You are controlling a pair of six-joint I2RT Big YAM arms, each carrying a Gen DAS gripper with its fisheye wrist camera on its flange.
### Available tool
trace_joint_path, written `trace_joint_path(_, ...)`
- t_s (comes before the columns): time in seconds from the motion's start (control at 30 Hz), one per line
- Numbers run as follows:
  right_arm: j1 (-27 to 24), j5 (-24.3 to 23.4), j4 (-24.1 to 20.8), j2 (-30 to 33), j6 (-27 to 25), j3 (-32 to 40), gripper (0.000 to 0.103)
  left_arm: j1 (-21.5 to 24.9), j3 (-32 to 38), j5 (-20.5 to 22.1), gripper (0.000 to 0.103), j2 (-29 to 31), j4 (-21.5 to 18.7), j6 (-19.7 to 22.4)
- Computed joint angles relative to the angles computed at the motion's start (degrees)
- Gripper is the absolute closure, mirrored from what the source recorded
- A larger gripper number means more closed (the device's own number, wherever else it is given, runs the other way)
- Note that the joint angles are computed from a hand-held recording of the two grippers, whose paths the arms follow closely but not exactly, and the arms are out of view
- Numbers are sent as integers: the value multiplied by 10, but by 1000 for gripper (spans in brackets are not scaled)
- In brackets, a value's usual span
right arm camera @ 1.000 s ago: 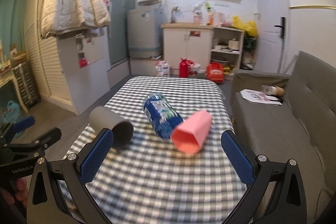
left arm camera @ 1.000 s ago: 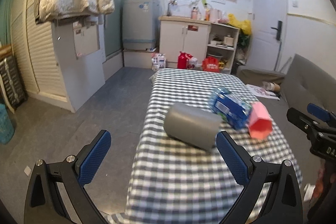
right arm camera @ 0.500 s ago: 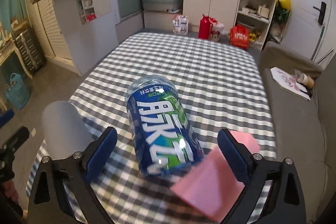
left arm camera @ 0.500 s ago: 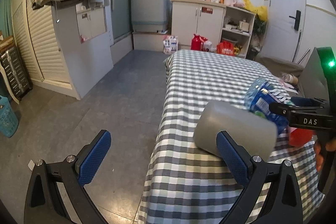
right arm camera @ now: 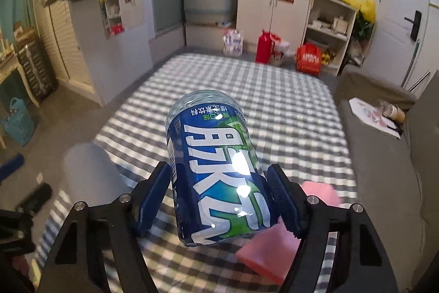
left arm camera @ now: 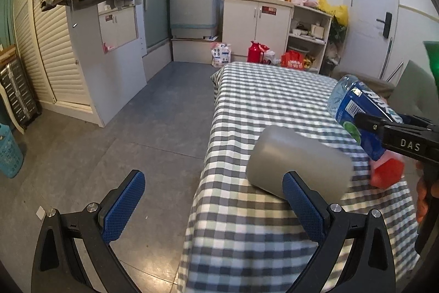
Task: Flip cup upside down
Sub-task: 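Reach to the blue can lying on its side and close the right gripper on it, then lift the blue can with the right gripper while the left gripper closes on it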
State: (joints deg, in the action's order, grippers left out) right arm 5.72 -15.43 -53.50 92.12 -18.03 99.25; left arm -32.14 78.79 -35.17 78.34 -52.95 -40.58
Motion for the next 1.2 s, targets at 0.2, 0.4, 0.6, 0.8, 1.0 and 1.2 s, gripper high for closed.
trace_joint_path(0.2, -8, 3, -12, -85, 3, -53, 31, -33, 10, -34, 0, -23, -30, -18)
trace_joint_path(0.4, -9, 34, -35, -181, 74, -153, 31, -69, 10, -59, 0, -43, -70, -52)
trace_joint_path(0.6, 7, 50, -40, -239, 154, -236, 31, -89, -11, -50, 0, -72, -74, -87)
trace_joint_path(0.8, 17, 60, -42, -247, 150, -264, 32, -93, -13, -43, 0, -72, -81, -82)
trace_joint_path(1.0, 14, 51, -46, -239, 146, -269, 32, -95, -8, -29, 0, -51, -90, -79)
trace_joint_path(1.2, -1, 24, -70, -237, 136, -255, 23, -99, 13, -31, 0, -29, -115, -75)
